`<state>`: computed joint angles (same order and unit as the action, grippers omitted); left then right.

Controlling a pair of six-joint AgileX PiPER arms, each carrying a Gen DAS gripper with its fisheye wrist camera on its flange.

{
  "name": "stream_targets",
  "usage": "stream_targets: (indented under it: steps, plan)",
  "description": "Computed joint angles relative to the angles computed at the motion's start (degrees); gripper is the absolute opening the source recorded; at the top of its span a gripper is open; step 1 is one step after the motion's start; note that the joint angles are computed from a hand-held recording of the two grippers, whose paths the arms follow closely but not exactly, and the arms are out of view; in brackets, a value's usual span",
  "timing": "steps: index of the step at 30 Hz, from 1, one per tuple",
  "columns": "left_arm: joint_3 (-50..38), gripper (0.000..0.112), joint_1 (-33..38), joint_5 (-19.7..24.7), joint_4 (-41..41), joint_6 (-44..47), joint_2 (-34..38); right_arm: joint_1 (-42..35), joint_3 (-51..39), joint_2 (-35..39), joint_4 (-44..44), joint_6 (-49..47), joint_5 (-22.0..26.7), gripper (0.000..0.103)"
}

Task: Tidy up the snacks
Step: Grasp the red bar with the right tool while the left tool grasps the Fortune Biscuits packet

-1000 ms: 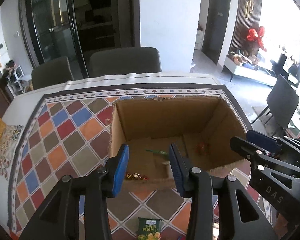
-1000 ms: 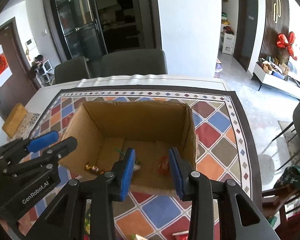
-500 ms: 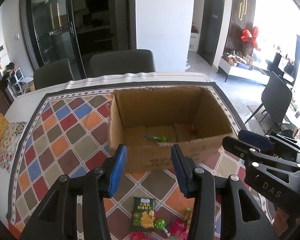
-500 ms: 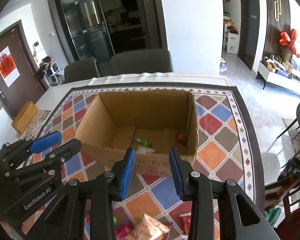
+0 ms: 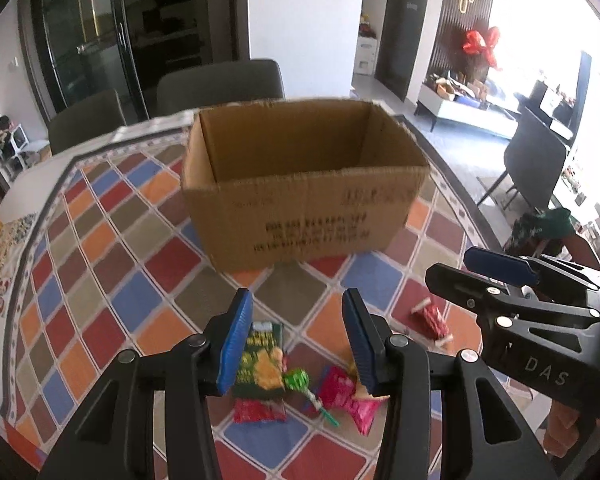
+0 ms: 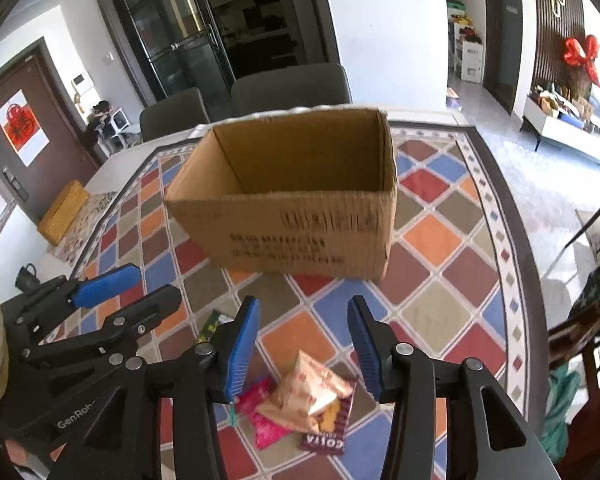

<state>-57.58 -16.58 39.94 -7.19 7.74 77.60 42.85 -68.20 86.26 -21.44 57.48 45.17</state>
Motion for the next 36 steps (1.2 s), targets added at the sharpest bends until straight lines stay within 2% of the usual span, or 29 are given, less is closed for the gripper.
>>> stream_targets:
  steps: [5, 9, 14, 27, 36]
  plan:
    - [2.6, 0.046, -0.39, 0.08, -2.28, 2.78, 0.5, -0.36, 3.85, -0.55, 2.64, 0.52, -2.45, 0.047]
    - [4.42, 0.046, -1.79, -0.04, -4.8, 5.28, 1.15, -0.98, 6.55, -0.88, 2.94, 1.19, -2.69, 0.049]
    - [5.7, 0.048, -6.05, -0.54, -4.01, 4.53, 2.66, -1.78, 9.56, -1.75, 3.65, 0.39, -2.51, 0.049]
    - [2.09, 0.054, -12.95, 0.85, -1.03, 0.55, 12.43, -6.47, 13.89, 0.3, 9.67, -8.31, -3.08, 0.049]
    - [-0.85, 0.054, -13.45, 1.65, -1.63, -0.39, 18.29, -11.35, 17.02, 3.52, 15.52, -13.35, -7.12, 0.049]
